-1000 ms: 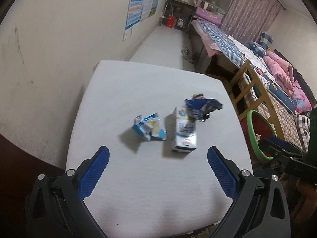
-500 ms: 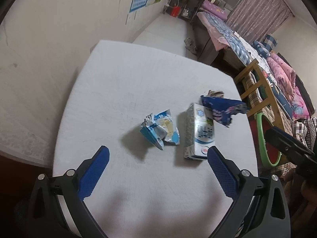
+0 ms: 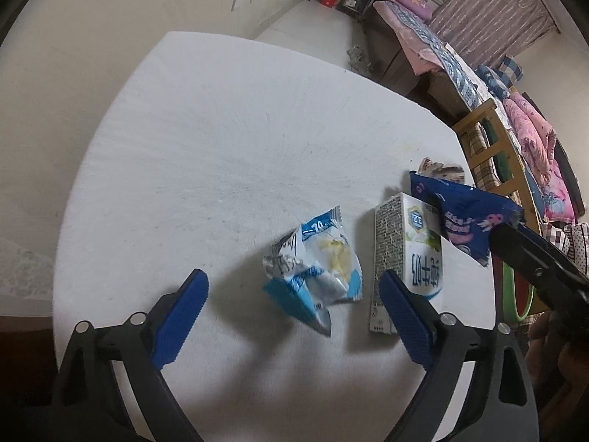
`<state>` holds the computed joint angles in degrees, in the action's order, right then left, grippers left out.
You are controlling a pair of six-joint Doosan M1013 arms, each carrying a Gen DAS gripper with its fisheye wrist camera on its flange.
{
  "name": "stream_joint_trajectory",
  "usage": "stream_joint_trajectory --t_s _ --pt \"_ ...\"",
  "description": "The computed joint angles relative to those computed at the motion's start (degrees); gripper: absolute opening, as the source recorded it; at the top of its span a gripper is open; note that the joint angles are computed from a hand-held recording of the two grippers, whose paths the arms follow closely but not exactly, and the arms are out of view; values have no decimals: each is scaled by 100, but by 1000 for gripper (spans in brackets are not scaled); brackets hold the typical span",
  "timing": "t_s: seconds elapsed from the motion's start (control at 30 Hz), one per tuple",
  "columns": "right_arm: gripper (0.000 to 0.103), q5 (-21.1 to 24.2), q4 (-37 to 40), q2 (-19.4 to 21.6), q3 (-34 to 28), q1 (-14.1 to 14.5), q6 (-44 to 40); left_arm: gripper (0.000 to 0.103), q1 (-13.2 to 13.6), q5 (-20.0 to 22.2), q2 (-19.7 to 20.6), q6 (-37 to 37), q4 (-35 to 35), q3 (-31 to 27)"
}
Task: Collect trash
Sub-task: 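Grasp the white-and-blue snack bag with the left tool while the right tool grasps the dark blue wrapper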
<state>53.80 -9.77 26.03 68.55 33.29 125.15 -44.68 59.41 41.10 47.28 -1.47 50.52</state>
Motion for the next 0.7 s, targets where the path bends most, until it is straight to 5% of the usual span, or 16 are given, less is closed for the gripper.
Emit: stream_joint_trajectory --t_s 0.07,0.13,0.17,0.23,0.4,0.7 --pt "86 -62 -96 1 36 10 64 80 0 48 76 73 -52 -100" --pt "51 46 -8 40 9 -9 -33 67 -1 86 128 126 -90 -163" --pt "43 116 72 60 -3 -23 -86 57 3 131 158 171 -127 -195" --pt "32 140 130 56 25 -30 -148 40 2 220 213 226 -168 -263" --pt "7 -3 152 -72 218 -55 -125 31 -13 181 224 271 -230 -290" --pt "3 -215 -125 -401 591 -55 240 29 -100 114 29 89 92 -122"
